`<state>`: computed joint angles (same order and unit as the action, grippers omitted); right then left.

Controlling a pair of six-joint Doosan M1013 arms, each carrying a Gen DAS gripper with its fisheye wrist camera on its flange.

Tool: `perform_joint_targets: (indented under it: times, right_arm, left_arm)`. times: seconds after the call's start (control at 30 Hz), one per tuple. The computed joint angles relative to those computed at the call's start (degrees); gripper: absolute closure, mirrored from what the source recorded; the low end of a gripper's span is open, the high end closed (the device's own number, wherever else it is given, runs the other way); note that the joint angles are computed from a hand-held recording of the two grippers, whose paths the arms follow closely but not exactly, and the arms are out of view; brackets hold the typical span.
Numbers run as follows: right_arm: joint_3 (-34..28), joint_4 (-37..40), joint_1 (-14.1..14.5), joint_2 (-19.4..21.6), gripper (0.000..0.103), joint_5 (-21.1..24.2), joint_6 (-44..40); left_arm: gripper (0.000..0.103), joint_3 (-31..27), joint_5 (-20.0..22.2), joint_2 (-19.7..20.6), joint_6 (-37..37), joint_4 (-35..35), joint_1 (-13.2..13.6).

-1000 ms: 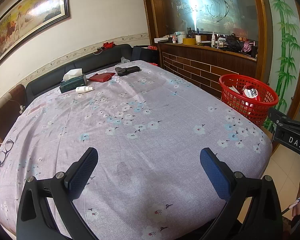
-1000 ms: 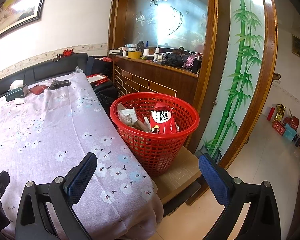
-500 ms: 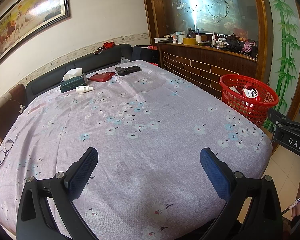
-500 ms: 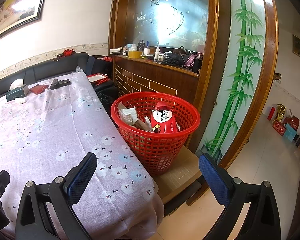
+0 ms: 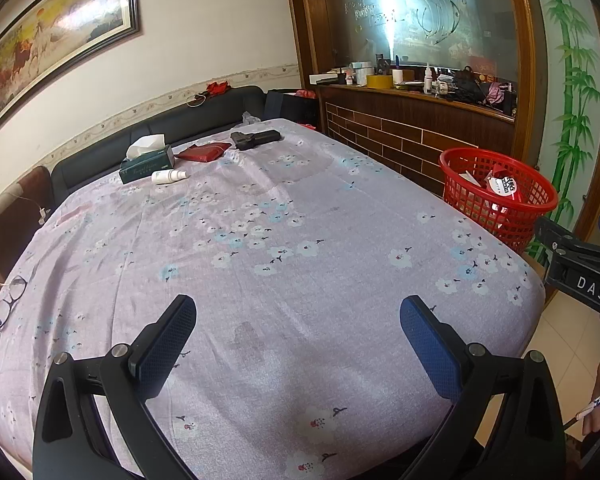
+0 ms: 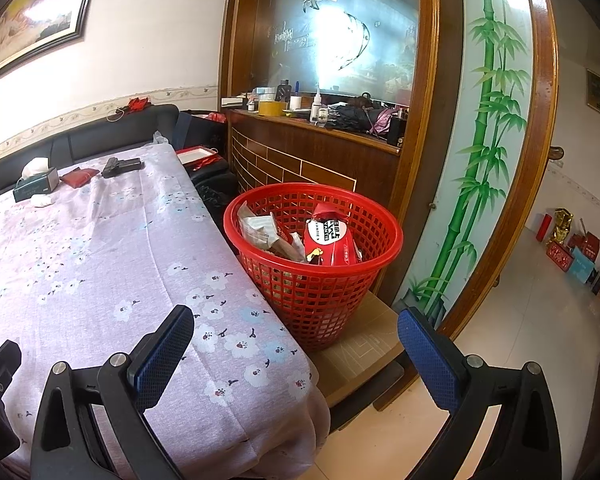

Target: Collect trash

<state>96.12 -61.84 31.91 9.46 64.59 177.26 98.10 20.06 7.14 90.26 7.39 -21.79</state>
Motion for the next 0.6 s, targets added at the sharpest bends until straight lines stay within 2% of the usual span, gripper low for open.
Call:
perform_joint_targets:
  times: [0.43,0.57,0.6]
  right_arm:
    - [-0.32,0.3,-0.09,0.26,0.0,-0.33,-0.32]
    - [-1.29,0.5,-0.28,0.79,0.0,-1.82,-2.03]
    - [-2.15,1.02,-0.46,1.21,0.0,-2.89,-3.64]
  left_arm:
    - [0.002,-0.01,0.09,0.03,0.16,-0.4,0.16]
    - [0.002,-1.47,3.0,1.0,2.31,-5.37,1.79]
    - [0.002,-2.04,3.76,1.42,0.29,-3.89,2.33]
